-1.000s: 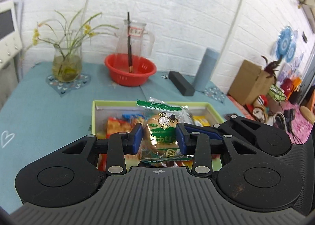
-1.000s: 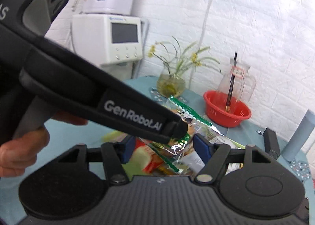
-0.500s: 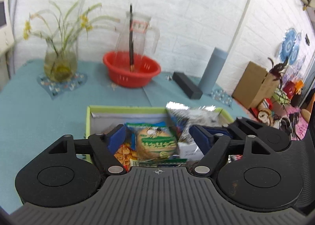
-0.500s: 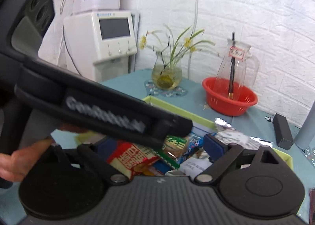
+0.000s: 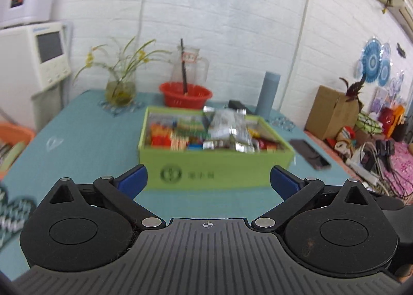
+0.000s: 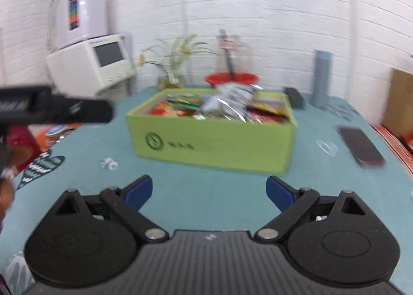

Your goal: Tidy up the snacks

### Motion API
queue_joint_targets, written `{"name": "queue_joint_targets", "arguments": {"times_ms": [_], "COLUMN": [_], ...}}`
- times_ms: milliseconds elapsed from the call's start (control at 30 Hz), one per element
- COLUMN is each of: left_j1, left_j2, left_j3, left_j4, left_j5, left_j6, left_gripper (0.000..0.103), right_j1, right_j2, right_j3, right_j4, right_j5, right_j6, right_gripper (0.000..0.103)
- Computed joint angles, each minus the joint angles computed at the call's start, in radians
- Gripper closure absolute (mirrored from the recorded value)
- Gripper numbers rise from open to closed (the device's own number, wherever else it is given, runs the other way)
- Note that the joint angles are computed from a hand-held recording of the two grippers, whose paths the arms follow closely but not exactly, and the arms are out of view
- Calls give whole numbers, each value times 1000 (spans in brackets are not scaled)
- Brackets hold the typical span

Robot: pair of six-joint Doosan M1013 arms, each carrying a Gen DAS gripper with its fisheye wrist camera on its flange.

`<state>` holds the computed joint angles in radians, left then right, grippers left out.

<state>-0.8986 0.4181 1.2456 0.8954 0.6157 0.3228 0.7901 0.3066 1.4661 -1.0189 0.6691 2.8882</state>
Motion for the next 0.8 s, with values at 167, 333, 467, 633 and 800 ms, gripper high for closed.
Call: {"name": "queue_joint_targets", "arguments": {"times_ms": [167, 333, 467, 633, 800], "left_j1": [-92, -180, -222, -282, -342], "left_j2": [-54, -96, -133, -167, -182], "left_j3": [119, 207, 269, 324, 365], "left_j4": [94, 200, 245, 337, 386], "left_j5": [82, 162, 162, 218, 295], "left_j6": [-122, -222, -296, -386, -424], "left_gripper": [11, 12, 12, 11, 11], "right_j1": [99, 205, 273, 347, 418], "right_j2": [-36, -69, -107, -136, -149], "right_j3": [84, 157, 222, 270, 319], "right_j4": [-138, -228, -297, -326, -410], "right_j5": [214, 377, 436, 516, 590], "right_j6": [284, 454, 577, 654, 692], "right_gripper": [0, 0, 0, 0, 0]}}
